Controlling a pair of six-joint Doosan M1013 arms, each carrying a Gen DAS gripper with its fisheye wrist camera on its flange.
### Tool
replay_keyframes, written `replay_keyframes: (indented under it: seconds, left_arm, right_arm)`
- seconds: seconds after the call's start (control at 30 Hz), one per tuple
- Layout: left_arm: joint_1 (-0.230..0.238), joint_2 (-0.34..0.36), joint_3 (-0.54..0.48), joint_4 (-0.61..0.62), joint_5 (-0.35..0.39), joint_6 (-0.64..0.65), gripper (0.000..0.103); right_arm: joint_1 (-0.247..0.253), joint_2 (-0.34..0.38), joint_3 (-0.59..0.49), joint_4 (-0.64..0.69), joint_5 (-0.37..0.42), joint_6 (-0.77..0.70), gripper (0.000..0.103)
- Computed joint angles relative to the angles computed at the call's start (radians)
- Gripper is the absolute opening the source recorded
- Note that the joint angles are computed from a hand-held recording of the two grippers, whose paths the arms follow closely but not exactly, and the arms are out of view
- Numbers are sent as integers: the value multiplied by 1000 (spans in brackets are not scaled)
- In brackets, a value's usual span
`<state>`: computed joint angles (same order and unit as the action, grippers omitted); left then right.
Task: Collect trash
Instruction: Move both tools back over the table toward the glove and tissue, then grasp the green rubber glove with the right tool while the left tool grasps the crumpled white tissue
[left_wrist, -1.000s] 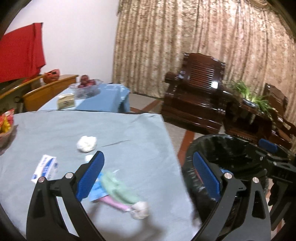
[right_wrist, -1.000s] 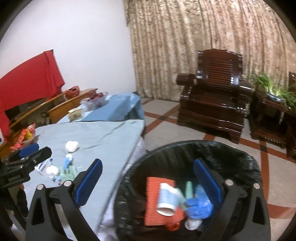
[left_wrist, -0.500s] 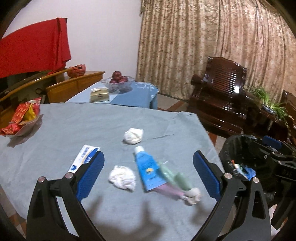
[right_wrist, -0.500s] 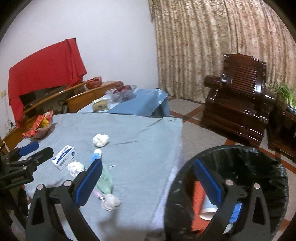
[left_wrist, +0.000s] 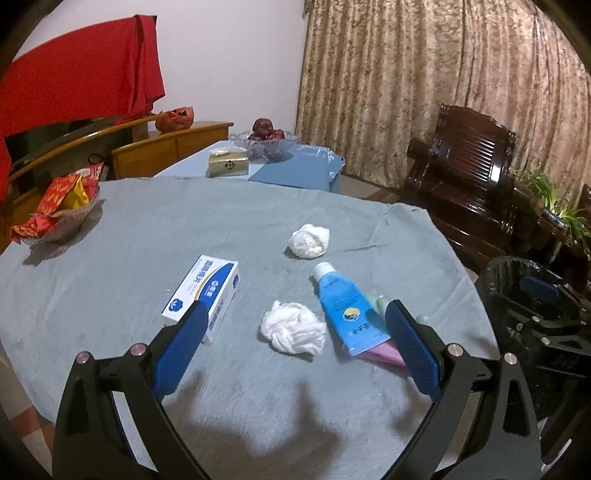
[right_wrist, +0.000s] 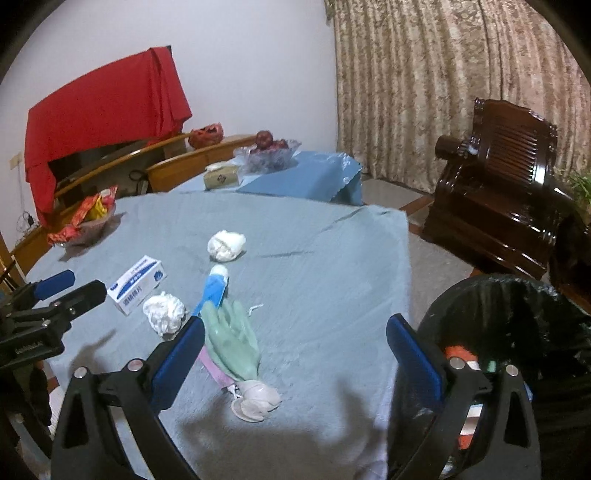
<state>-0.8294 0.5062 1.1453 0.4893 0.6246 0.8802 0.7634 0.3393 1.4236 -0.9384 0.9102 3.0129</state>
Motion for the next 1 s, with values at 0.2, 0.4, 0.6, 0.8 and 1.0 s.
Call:
replay_keyframes:
  seconds: [0.2, 0.4, 0.6, 0.8, 1.0]
  left_arm:
    - [6, 14, -5, -14, 17, 11, 94]
    - [11, 29, -13, -31, 23, 27, 94]
    - [17, 40, -18, -50, 29, 34, 94]
    - [22, 46, -21, -71, 35, 44, 94]
    - [26, 53, -26, -98, 40, 66, 94]
  right_arm:
    - [-13, 25, -17, 53, -30, -51, 92]
    - [-23, 46, -33, 89, -51, -91, 89]
    - [-41, 72, -54, 185, -100, -193, 75]
    - [-62, 100, -76, 320, -150, -310, 52]
    - [-76, 88, -56, 381, -214, -359, 26]
